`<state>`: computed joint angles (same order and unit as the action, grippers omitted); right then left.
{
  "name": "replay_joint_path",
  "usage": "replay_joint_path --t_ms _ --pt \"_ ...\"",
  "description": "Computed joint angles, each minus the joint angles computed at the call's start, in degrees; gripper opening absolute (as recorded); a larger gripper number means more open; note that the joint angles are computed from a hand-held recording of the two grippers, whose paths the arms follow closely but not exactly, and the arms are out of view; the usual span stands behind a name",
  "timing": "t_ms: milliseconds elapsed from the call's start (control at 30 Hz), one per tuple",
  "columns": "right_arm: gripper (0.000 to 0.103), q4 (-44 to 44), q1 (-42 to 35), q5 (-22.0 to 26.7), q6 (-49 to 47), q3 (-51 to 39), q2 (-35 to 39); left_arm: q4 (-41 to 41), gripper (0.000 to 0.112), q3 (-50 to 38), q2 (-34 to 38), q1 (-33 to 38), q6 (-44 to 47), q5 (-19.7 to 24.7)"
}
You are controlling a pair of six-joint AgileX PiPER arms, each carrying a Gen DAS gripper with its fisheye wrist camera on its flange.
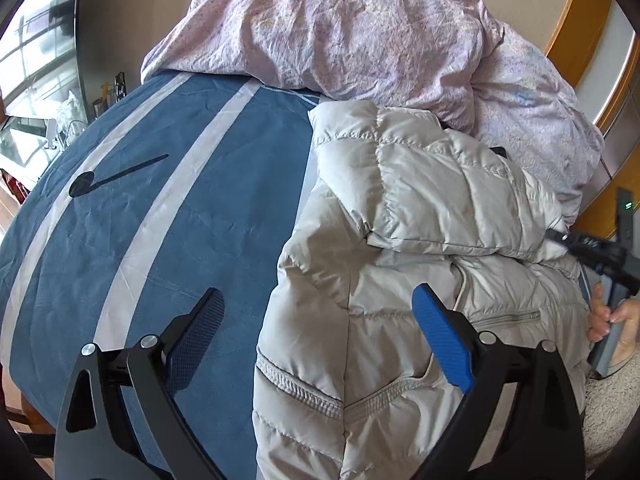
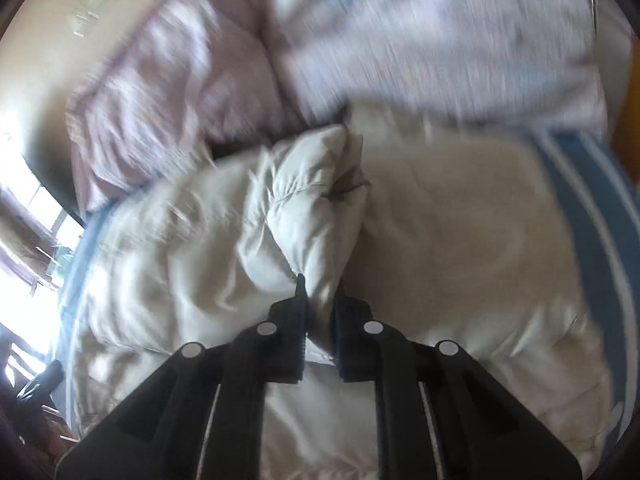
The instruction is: Fold large clothes
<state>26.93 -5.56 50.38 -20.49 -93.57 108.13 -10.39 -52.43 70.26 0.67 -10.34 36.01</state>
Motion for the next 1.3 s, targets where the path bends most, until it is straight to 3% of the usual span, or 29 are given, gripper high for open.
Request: replay_joint_path --t_ms 133,200,267,367,500,633,800,1067,1167,1300 --pt "0.013 -0.2 -0.3 0.8 -0.2 0.0 -0.3 1.4 0.096 -0.1 -0.1 -0.3 -0.1 -0.2" --pt "0.030 -4.6 0.7 1.2 2.8 -1.1 0.0 2.5 0.096 -0.1 0.0 -0.6 -0.9 -0.3" --pt "0.043 -6.0 0.4 -2.4 4.9 1.0 -2.2 3.3 0.096 -0.1 0.1 -0.9 -1.4 -0.1" --pt "0.043 -1.2 -0.7 -7.1 1.5 4.3 -5.3 4.1 0.096 -0.1 0.4 -1.1 -1.7 0.0" --pt "0.032 7.4 -2.0 -5.1 -7.5 6.4 -7.5 3.6 0.096 -0.3 1.0 -1.2 -0.9 0.3" --pt "0.030 9.3 -1.4 -3.2 -11.8 7.0 -7.8 2.4 0.096 -0.4 1.1 -1.3 0.1 0.4" --pt "0.026 -2.7 2.1 3.8 0.9 -3.0 1.6 1.4 0.096 -0.6 1.5 -0.9 0.8 0.8" --pt "0.026 -1.5 1.1 9.4 3.7 -9.7 7.9 -3.3 0.096 0.3 1.8 1.6 5.4 0.9" --pt "0.026 1.0 0.0 10.8 3.3 -11.4 9.8 -8.6 0.096 0.9 2.1 3.7 10.1 1.3" --pt "0.026 3.7 -1.9 16.2 3.5 -16.2 12.7 -14.8 0.096 2.6 1.3 7.2 14.7 2.5"
